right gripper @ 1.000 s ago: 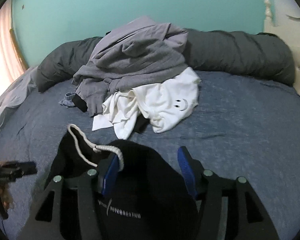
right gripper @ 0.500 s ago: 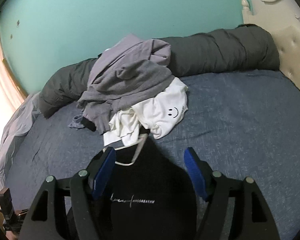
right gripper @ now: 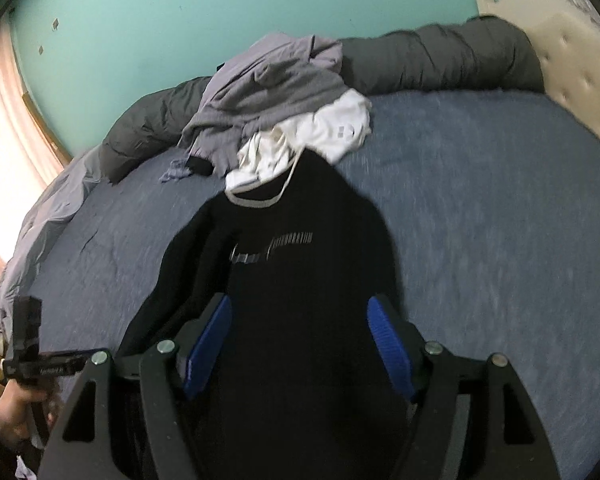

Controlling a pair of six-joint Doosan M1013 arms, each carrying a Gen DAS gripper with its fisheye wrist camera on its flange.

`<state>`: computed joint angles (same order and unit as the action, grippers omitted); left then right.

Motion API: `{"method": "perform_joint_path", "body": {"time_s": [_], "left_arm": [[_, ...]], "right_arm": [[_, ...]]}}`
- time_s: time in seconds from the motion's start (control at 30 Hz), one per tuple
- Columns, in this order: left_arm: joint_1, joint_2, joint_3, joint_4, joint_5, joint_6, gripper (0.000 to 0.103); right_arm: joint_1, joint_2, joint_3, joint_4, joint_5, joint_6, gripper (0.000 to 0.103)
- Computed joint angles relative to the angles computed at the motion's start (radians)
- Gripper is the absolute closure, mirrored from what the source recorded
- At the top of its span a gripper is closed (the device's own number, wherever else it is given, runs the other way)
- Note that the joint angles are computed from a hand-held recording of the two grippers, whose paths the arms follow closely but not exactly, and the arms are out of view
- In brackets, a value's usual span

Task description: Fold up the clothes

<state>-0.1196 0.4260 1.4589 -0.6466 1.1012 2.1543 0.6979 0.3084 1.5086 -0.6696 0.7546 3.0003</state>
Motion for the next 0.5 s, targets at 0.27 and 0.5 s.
{"method": "perform_joint_path", "body": {"time_s": [0.27,0.5], "left_arm": [[0.01,-0.04,0.086,-0.003,0.002,-0.013,0.051],[0.014,-0.08,0.14,0.018,0.021,0.01,0.051]], "right_arm": [[0.053,-0.031,0.103,-0.157,-0.076,0.29,0.031],[0.066,-0.046,0.147,-0.187,-0.089,0.333,0.031]]}}
